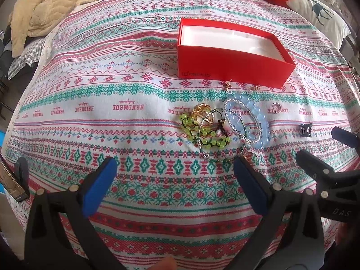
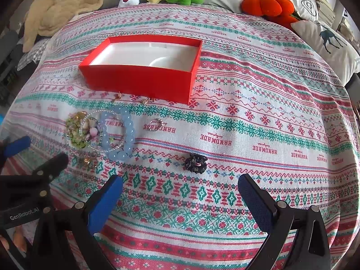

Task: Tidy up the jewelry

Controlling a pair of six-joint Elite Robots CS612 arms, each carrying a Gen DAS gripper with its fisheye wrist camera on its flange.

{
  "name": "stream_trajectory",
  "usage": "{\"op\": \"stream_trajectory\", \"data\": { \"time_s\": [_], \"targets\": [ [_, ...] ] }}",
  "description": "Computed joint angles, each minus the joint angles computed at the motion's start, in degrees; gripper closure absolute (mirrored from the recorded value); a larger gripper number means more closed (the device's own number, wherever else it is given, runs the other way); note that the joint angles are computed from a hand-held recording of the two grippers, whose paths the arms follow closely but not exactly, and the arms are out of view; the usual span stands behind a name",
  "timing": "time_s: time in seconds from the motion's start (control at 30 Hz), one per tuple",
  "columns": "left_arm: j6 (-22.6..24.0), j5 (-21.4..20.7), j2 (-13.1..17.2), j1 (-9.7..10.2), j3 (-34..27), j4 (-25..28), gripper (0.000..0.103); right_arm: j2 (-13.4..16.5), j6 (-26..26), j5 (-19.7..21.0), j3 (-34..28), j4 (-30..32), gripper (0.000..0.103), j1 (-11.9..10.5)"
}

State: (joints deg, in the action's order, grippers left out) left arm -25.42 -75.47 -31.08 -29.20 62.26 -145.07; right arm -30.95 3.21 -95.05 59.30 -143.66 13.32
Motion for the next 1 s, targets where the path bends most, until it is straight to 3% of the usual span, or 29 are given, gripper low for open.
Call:
{"op": "stream_trajectory", "data": {
  "time_s": [1.0],
  "targets": [
    [0.5,0.4,-0.1,-0.03,0.4,-0.9,0.0,0.3,0.1,0.0,-0.5,0.1,0.0,-0.1]
  ]
}}
